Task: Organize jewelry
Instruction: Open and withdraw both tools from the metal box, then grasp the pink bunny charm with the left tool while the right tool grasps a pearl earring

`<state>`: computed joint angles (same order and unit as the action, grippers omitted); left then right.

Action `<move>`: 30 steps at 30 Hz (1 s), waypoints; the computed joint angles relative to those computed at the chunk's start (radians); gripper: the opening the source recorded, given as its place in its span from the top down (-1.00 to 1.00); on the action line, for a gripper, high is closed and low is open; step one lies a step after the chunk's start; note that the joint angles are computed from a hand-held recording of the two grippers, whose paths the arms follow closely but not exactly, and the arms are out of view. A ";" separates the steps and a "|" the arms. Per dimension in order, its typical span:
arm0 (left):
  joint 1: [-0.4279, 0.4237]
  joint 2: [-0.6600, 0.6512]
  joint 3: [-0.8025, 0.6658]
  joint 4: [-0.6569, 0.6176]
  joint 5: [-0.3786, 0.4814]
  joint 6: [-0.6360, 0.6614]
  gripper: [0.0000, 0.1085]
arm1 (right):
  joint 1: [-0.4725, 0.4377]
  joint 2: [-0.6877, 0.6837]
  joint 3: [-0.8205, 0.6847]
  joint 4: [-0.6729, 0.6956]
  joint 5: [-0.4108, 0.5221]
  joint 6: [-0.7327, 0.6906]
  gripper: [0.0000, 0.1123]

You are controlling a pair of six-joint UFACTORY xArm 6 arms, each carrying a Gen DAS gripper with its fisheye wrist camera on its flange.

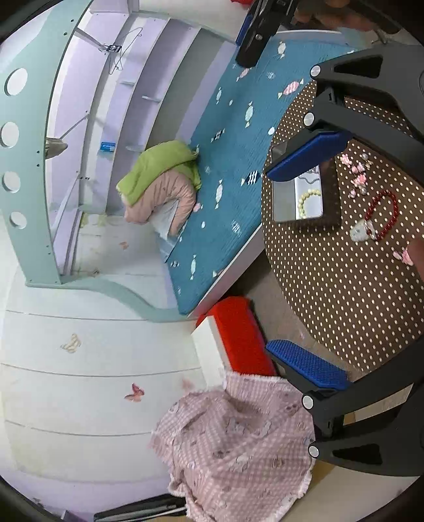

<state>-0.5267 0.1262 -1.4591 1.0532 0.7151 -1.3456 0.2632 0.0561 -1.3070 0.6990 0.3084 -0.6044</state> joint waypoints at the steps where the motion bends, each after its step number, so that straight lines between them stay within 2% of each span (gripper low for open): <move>1: -0.010 -0.015 0.016 0.020 0.013 -0.016 -0.80 | 0.003 -0.019 0.029 -0.005 -0.014 0.006 -0.71; 9: -0.069 -0.120 0.153 0.141 0.059 -0.136 -0.80 | 0.031 -0.132 0.205 -0.078 -0.138 0.054 -0.71; 13: -0.092 -0.161 0.220 0.174 0.082 -0.179 -0.80 | 0.039 -0.158 0.259 -0.081 -0.158 0.058 -0.71; 19: -0.096 -0.178 0.309 0.129 0.058 -0.194 -0.80 | 0.035 -0.148 0.297 -0.100 -0.152 0.097 -0.71; 30: -0.071 -0.059 0.318 -0.003 0.006 -0.136 -0.80 | 0.026 -0.111 0.316 -0.162 -0.117 0.151 -0.71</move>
